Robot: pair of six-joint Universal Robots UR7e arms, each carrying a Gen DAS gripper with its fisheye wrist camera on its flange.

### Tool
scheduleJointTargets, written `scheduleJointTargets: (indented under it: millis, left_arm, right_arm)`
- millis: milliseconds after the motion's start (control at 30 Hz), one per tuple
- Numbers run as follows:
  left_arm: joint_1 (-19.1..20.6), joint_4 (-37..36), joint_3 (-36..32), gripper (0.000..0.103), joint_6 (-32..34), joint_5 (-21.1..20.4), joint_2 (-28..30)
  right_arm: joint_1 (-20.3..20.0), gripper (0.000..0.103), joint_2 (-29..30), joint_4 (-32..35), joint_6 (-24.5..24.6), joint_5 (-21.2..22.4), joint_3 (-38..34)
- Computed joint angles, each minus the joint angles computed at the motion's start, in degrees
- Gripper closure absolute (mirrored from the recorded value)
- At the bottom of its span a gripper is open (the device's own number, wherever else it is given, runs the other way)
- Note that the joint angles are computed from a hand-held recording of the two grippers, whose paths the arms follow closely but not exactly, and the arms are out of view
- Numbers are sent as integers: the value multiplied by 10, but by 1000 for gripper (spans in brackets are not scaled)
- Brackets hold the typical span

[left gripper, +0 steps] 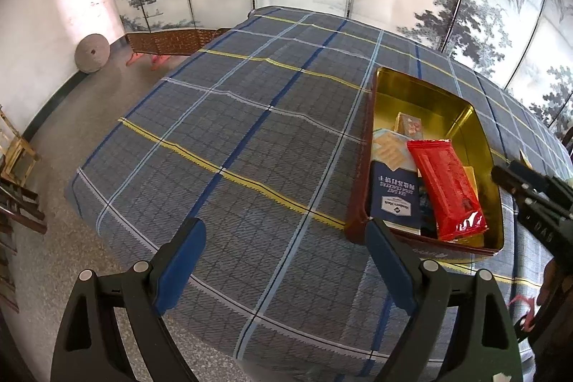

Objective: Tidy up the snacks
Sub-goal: 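Move the right gripper to the large yellow pastry packet and grasp it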

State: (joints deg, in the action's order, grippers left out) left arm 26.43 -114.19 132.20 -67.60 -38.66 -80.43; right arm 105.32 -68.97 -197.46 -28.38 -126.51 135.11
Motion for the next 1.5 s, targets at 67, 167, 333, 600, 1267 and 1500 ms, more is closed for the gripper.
scheduleJointTargets:
  millis: [67,167,333,600,1267,1500]
  left_arm:
    - [-2,-1,-2,15,3,0,4]
    - [-1,-5,-7,15,8,0,12]
    - [-1,-6,-16,15,12,2,22]
    - [5,4,-32,15,8,5,35]
    - [5,-51,-85,15,83,2,120]
    - [-6,-119,-109,15,148,-14,169]
  right_arm:
    - [-7,56,-8,-8,-5,-6,-2]
    - [-25,56,-27,-6,-1,-15,-10]
    - [-72,54,-57,8,11,-34,-34]
    - [-132,47,-59,85,39,-70,-110]
    - [-204,47,-82,86,-29,-46,-91]
    - [-233,47,-150,62,-103,-7,-20]
